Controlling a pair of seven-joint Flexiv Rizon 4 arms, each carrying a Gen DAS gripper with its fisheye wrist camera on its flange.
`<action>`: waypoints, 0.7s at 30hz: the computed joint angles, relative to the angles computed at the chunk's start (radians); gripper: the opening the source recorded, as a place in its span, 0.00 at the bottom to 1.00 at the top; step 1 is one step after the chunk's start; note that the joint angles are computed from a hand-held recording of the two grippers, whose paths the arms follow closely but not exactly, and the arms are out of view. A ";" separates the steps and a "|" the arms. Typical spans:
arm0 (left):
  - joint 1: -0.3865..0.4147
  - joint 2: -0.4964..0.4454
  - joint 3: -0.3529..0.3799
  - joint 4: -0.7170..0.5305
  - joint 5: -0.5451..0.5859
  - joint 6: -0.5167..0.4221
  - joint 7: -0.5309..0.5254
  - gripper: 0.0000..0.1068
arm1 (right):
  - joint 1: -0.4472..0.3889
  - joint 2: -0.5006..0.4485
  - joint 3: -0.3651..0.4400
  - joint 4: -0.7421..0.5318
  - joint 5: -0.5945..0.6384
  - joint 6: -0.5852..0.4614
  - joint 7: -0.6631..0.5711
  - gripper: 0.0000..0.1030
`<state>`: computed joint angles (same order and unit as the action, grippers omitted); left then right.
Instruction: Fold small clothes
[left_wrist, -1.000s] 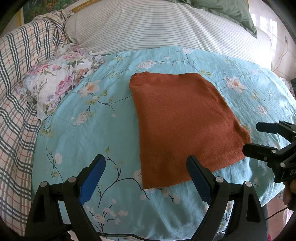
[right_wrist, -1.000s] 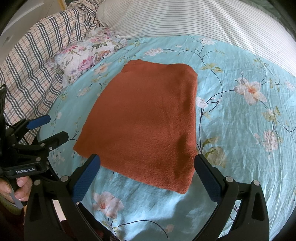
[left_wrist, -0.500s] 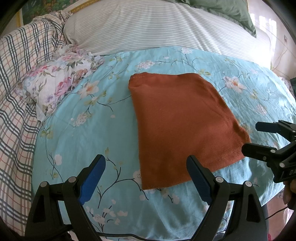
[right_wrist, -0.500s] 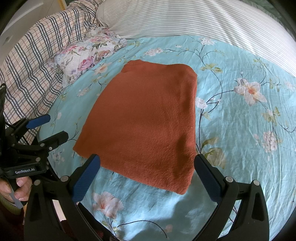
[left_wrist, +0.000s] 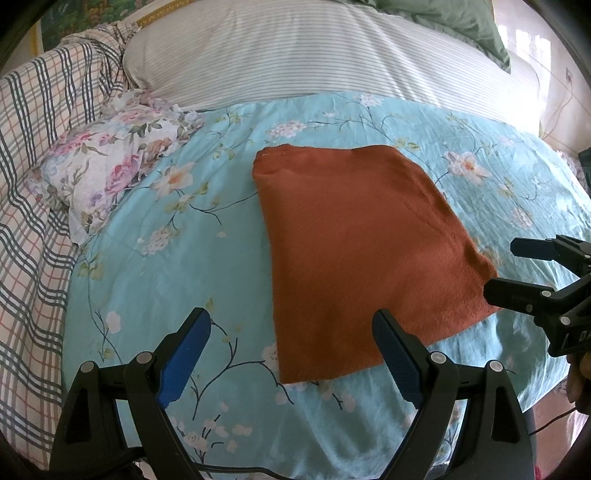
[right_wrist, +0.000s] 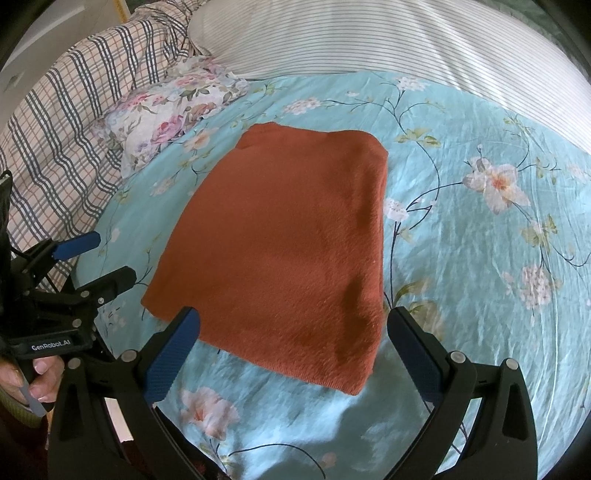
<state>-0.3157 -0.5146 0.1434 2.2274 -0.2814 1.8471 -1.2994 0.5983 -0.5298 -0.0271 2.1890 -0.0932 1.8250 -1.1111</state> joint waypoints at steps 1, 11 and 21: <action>-0.001 -0.001 0.000 -0.003 0.000 -0.002 0.001 0.84 | 0.001 0.000 -0.001 -0.001 0.001 -0.001 0.000 0.98; 0.037 -0.015 -0.022 -0.026 0.021 -0.020 0.003 0.84 | -0.060 -0.022 0.039 -0.024 -0.022 -0.008 0.004 0.98; 0.014 -0.046 -0.002 -0.062 0.022 -0.013 0.004 0.84 | -0.081 -0.038 0.045 -0.048 -0.032 -0.010 0.010 0.98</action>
<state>-0.3022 -0.5605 0.1418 2.1652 -0.2599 1.8344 -1.2950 0.5172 -0.5675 0.0181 2.1412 -0.1253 1.8155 -1.1015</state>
